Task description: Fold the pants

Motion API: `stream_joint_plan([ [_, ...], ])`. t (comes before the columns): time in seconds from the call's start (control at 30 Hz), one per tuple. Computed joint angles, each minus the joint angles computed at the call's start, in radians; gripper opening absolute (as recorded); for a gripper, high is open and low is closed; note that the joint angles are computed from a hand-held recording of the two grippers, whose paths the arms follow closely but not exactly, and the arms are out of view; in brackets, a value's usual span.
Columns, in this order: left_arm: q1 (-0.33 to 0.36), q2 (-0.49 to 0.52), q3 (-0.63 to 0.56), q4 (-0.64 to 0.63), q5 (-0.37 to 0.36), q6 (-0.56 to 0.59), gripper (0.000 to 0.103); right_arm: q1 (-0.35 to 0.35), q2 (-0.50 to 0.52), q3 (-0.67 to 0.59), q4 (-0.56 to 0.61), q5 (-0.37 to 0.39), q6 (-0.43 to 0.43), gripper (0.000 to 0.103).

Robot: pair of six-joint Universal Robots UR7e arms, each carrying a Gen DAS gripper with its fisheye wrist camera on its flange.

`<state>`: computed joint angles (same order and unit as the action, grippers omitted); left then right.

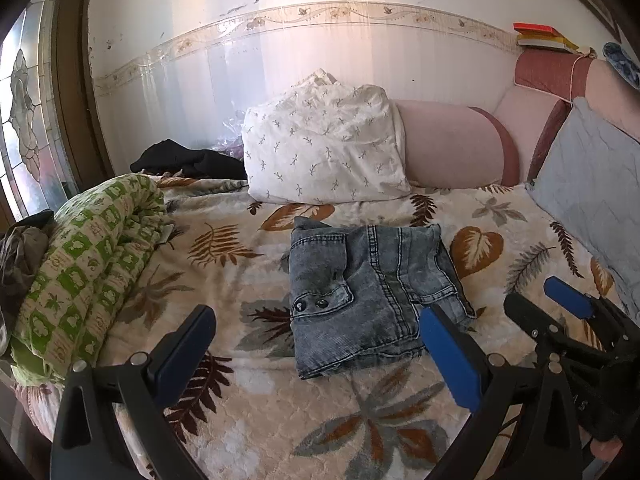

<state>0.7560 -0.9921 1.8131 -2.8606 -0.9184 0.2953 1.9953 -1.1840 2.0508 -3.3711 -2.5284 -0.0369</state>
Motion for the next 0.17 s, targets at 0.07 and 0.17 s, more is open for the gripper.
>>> stream_joint_plan([
  [0.07,0.003,-0.002,-0.001,0.001,-0.007,0.006,0.103,0.002,0.002,0.000,0.008,0.008,0.003,0.065],
  [0.17,0.005,-0.004,-0.002,0.001,-0.003,-0.002,0.103,0.009,0.008,-0.005,0.012,0.014,0.003,0.065],
])
